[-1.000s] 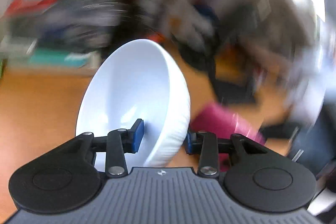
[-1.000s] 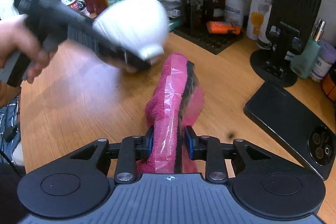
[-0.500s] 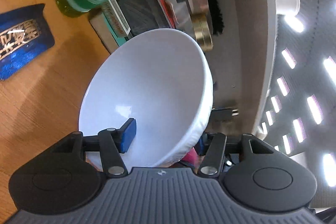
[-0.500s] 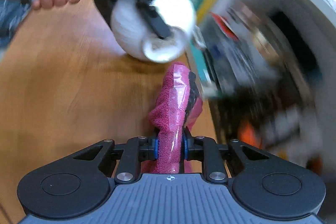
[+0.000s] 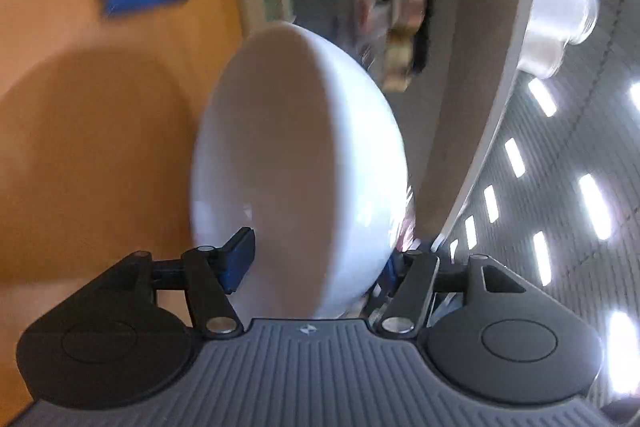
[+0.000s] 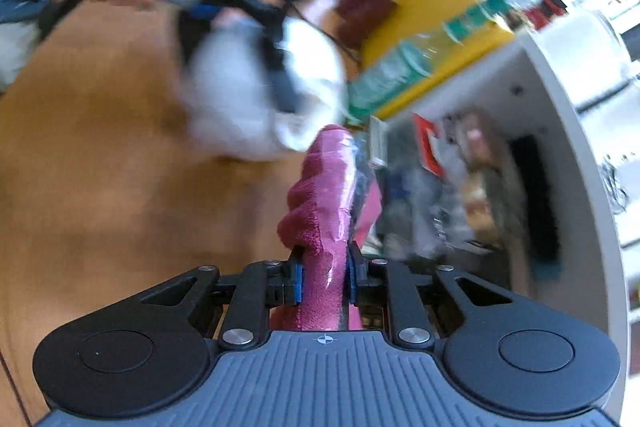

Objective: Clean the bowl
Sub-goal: 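Lift and roll the bowl with the left gripper, turning its opening upward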

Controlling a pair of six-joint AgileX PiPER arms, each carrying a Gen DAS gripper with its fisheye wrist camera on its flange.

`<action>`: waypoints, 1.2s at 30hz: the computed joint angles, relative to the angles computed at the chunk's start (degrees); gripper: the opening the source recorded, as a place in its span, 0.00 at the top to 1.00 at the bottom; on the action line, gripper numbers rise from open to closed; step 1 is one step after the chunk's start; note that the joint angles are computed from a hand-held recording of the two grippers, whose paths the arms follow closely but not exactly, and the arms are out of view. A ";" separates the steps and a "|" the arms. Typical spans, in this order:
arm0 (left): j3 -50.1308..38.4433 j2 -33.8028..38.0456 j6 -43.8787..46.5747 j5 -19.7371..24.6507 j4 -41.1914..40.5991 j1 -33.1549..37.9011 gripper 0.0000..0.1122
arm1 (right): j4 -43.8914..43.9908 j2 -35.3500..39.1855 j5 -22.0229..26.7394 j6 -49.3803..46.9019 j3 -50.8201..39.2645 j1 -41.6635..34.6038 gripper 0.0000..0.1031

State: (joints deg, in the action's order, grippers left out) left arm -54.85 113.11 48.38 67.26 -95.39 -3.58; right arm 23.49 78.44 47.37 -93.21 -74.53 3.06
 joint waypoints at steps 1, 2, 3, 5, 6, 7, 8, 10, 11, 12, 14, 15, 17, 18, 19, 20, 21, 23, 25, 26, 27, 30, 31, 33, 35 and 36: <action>0.97 -0.41 0.15 0.12 1.14 0.41 0.55 | -0.36 0.05 -0.64 -1.35 0.40 1.28 0.80; 2.41 -1.00 1.36 0.38 0.81 1.07 0.56 | -0.84 0.16 -1.25 -2.76 0.75 2.71 0.80; 3.90 -1.56 2.97 0.42 0.60 1.83 0.56 | -1.06 0.24 -1.58 -5.01 1.21 3.42 0.81; 4.87 -2.43 5.15 -0.31 1.56 3.25 0.55 | -1.53 0.43 -2.14 -9.62 2.14 4.69 0.80; 5.14 -2.99 5.97 -0.89 2.05 3.93 0.54 | -2.79 0.20 -2.06 -12.94 2.34 5.89 0.80; 5.39 -3.41 6.61 -1.27 2.32 4.52 0.53 | -3.22 0.23 -1.76 -15.96 2.02 6.04 0.80; 5.73 -3.94 7.62 -1.76 2.64 5.26 0.53 | -2.82 0.22 -1.58 -18.56 1.96 5.65 0.80; 6.21 -5.16 9.67 -2.97 3.38 6.70 0.52 | -2.73 0.98 0.04 -22.61 0.03 4.86 0.81; 6.28 -5.35 10.45 -3.28 3.26 7.01 0.52 | -2.95 2.77 0.39 -21.59 -3.48 4.18 0.81; 6.65 -5.32 12.14 -3.52 2.85 7.63 0.51 | -3.62 3.82 0.84 -20.02 -5.58 4.09 0.81; 6.80 -5.90 13.00 -3.66 3.21 8.45 0.52 | -5.32 6.61 0.32 -17.48 -9.72 4.62 0.81; 6.78 -6.29 13.04 -3.67 3.57 8.80 0.52 | -6.20 8.32 -0.22 -16.48 -11.71 5.70 0.81; 6.57 -6.85 13.17 -3.50 4.52 9.73 0.52 | -7.71 10.80 -0.99 -15.73 -14.18 7.70 0.81; 6.26 -6.86 13.31 -3.16 5.26 10.48 0.52 | -8.36 11.44 -1.30 -16.06 -14.47 8.57 0.81; 6.02 -6.97 13.60 -3.08 5.75 11.06 0.51 | -9.00 12.10 -1.58 -16.39 -14.79 9.42 0.81; 5.86 -7.00 14.08 -2.84 5.64 11.63 0.51 | -10.28 12.40 -1.88 -18.29 -14.19 10.22 0.80; 5.69 -6.91 14.60 -2.32 5.21 12.31 0.51 | -11.88 12.59 -2.21 -21.02 -13.32 10.63 0.80; 4.64 -7.29 14.19 -3.77 2.90 9.87 0.51 | -12.42 12.82 -0.46 -23.71 -13.41 9.97 0.80; 1.77 -7.42 12.50 -4.16 3.16 8.68 0.51 | -12.39 13.23 1.20 -23.59 -14.68 9.19 0.80; 0.82 -8.01 11.19 -4.73 3.36 7.61 0.51 | -12.55 13.75 2.21 -22.90 -15.88 8.76 0.80; 0.18 -8.42 10.25 -5.33 3.14 6.60 0.51 | -12.64 14.78 3.42 -21.88 -17.99 8.11 0.80; -2.02 -7.89 9.90 -7.40 1.47 4.20 0.51 | -13.29 18.49 6.60 -17.18 -25.04 7.07 0.80; -2.74 -7.65 10.00 -7.86 0.79 3.52 0.51 | -13.41 19.18 6.96 -16.10 -26.27 6.99 0.80; -7.56 -5.74 7.69 -9.48 0.38 1.02 0.52 | -13.93 21.21 7.42 -16.55 -29.34 7.15 0.80; -12.53 -4.22 4.77 -9.30 2.02 -0.45 0.52 | -12.72 20.39 7.91 -22.63 -27.41 6.86 0.80; -16.16 -2.61 3.02 -9.70 2.81 -2.05 0.52 | -12.33 19.11 7.88 -24.40 -25.34 6.60 0.80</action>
